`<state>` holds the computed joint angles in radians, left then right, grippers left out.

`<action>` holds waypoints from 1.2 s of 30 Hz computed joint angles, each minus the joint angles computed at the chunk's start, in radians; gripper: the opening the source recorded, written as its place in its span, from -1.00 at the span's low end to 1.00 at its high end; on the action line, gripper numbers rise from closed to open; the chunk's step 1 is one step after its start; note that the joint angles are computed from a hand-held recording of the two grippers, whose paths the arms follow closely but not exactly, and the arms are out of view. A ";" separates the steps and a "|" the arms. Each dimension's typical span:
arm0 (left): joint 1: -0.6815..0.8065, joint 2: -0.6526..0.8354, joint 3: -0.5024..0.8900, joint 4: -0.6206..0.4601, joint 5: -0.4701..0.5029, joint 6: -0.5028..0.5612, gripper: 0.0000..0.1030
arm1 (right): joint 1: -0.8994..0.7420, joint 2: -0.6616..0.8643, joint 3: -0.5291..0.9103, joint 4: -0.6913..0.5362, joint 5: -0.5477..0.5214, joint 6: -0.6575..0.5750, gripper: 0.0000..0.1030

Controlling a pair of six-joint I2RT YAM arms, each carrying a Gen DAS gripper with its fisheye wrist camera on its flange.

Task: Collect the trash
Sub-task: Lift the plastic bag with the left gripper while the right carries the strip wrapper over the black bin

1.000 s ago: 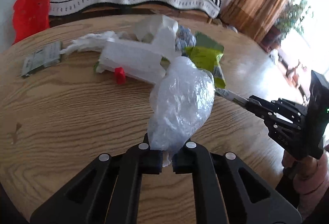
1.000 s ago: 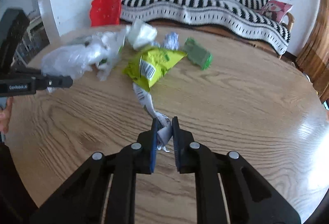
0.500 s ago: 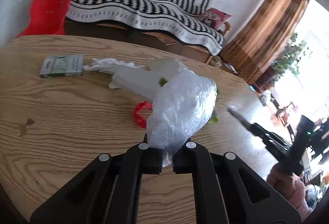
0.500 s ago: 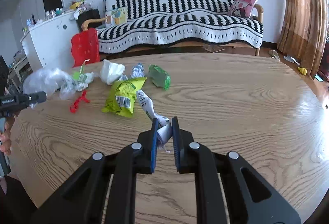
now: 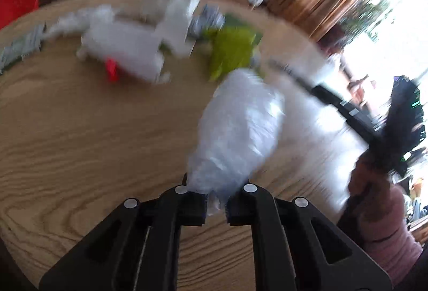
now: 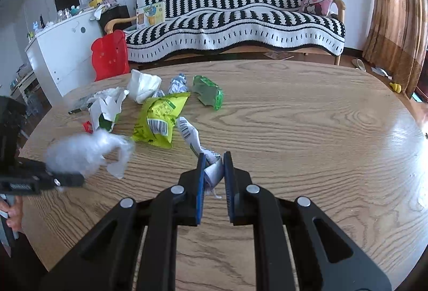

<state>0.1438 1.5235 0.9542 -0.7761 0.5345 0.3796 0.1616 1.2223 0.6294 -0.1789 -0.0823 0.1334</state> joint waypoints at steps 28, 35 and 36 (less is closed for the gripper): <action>-0.250 -0.162 -0.054 0.081 -0.036 -0.061 0.79 | 0.105 0.186 0.068 -0.044 0.043 -0.134 -0.16; -0.282 -0.047 -0.054 0.155 -0.202 -0.073 -0.78 | 0.104 0.176 0.069 -0.058 0.027 -0.135 -0.66; -0.270 -0.050 -0.045 0.135 -0.180 -0.066 -0.84 | 0.106 0.175 0.069 -0.060 0.028 -0.133 -0.66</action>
<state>-0.1264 1.4738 0.9091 -0.6414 0.3548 0.3136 0.2672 1.3971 0.6986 -0.2391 -0.0545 0.0003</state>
